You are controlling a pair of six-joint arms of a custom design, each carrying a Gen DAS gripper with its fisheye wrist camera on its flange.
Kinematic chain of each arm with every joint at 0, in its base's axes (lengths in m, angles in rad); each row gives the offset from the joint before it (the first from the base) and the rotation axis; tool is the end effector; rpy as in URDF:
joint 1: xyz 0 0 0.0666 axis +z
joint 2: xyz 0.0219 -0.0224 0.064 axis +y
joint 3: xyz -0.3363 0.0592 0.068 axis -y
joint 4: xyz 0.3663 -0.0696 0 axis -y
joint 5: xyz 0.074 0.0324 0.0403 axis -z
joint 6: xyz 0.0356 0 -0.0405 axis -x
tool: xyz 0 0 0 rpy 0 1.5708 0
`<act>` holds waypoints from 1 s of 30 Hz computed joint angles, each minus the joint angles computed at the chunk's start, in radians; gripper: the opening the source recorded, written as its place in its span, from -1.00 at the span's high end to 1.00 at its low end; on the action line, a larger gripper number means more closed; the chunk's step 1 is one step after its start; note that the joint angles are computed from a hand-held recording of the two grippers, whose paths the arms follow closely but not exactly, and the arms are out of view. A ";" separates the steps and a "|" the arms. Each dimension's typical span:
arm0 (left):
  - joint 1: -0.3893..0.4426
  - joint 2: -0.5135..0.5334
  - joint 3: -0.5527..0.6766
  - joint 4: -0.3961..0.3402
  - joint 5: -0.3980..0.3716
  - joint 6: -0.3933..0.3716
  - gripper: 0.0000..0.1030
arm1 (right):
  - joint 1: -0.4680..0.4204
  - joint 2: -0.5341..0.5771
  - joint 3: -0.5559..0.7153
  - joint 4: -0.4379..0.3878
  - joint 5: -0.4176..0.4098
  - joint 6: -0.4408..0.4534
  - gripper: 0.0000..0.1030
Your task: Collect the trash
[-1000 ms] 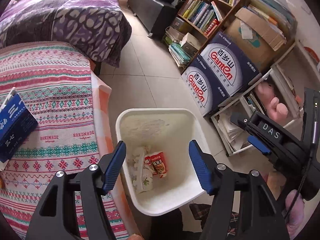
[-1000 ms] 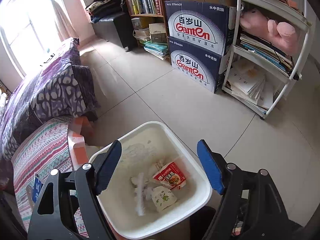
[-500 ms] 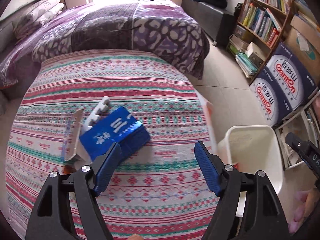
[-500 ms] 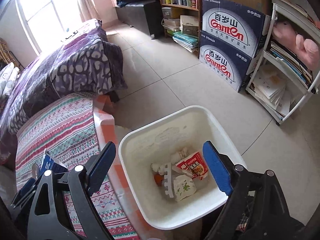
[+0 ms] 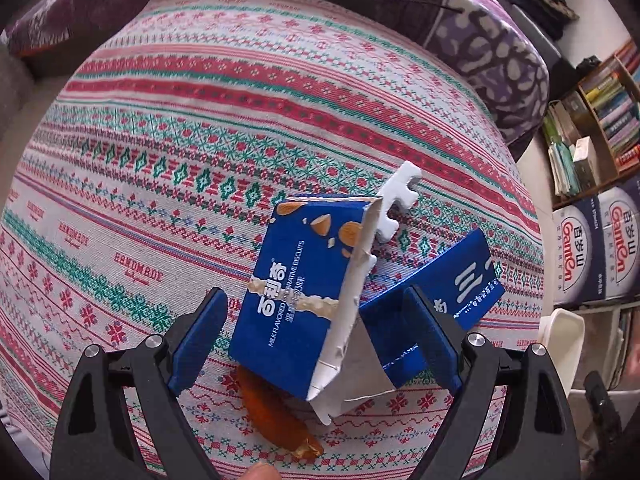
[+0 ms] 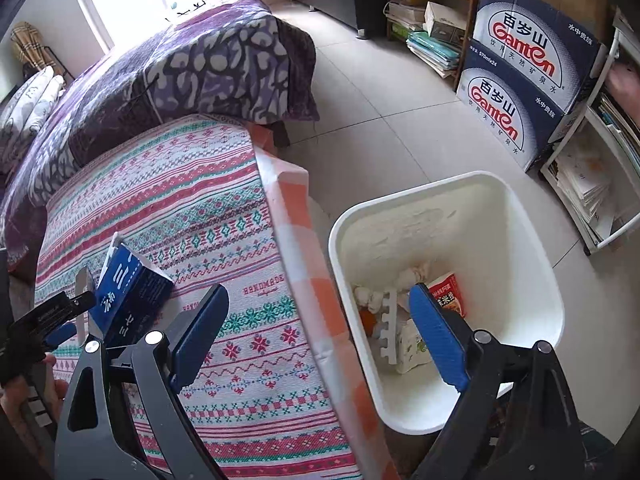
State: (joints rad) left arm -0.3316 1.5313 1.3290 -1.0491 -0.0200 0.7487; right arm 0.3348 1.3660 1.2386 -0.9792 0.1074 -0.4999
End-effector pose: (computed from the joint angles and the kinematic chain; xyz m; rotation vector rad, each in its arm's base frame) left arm 0.4441 -0.1526 0.2916 -0.5945 2.7872 -0.2116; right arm 0.4096 0.1380 0.3293 0.2542 2.6601 0.1247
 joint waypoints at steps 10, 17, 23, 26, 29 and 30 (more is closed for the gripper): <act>0.097 -0.113 -0.155 0.163 0.258 0.073 -0.03 | 0.078 0.058 0.031 -0.017 -0.009 -0.016 -0.70; 0.108 -0.243 -0.182 0.088 0.094 0.061 -0.03 | 0.113 0.083 0.030 0.008 -0.073 -0.051 -0.70; 0.080 -0.348 -0.154 -0.022 -0.152 0.048 -0.03 | 0.153 0.144 0.069 0.034 -0.166 -0.183 -0.70; 0.074 -0.399 -0.157 -0.035 -0.204 0.039 -0.03 | 0.193 0.193 0.113 0.057 -0.148 -0.372 -0.70; 0.076 -0.440 -0.158 -0.035 -0.206 0.052 -0.04 | 0.238 0.267 0.198 0.028 -0.106 -0.535 -0.70; 0.079 -0.455 -0.160 -0.037 -0.207 0.052 -0.04 | 0.253 0.296 0.234 0.004 -0.086 -0.571 -0.70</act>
